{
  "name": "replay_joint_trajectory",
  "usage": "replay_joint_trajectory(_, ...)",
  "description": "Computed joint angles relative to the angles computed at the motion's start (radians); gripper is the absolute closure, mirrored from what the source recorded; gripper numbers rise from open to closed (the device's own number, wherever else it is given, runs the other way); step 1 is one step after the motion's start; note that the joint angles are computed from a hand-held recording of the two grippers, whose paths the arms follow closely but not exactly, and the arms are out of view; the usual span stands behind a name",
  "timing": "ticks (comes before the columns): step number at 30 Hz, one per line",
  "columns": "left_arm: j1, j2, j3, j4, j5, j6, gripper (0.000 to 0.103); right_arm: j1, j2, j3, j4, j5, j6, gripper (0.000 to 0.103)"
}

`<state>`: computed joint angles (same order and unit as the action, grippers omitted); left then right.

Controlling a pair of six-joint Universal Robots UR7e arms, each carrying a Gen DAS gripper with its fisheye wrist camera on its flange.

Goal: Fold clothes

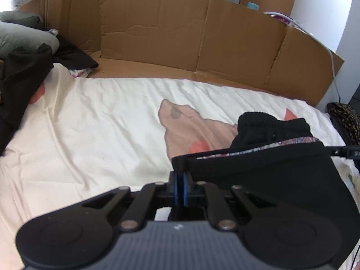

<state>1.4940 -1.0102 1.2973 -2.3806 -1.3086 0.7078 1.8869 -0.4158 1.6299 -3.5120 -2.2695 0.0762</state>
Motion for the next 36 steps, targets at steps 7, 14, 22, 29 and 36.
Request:
replay_joint_trajectory(7, 0.002, -0.003, 0.002, 0.012, -0.001, -0.005, 0.097, -0.029, -0.008, 0.005, 0.095, 0.062, 0.065, 0.066)
replay_joint_trajectory(14, -0.001, -0.001, 0.003, 0.018, 0.006, -0.008, 0.097, -0.025, 0.006, -0.046, 0.193, 0.059, 0.031, 0.065)
replay_joint_trajectory(22, -0.004, 0.003, 0.007, 0.017, 0.012, -0.008, 0.097, -0.016, 0.021, -0.090, 0.275, 0.046, -0.049, 0.067)
replay_joint_trajectory(29, -0.005, 0.011, -0.005, 0.027, 0.024, -0.018, 0.096, -0.006, 0.026, -0.106, 0.297, 0.047, -0.012, 0.094)
replay_joint_trajectory(36, 0.001, 0.022, -0.032, 0.060, 0.017, -0.040, 0.083, 0.028, 0.017, -0.079, 0.213, -0.042, -0.015, 0.096)
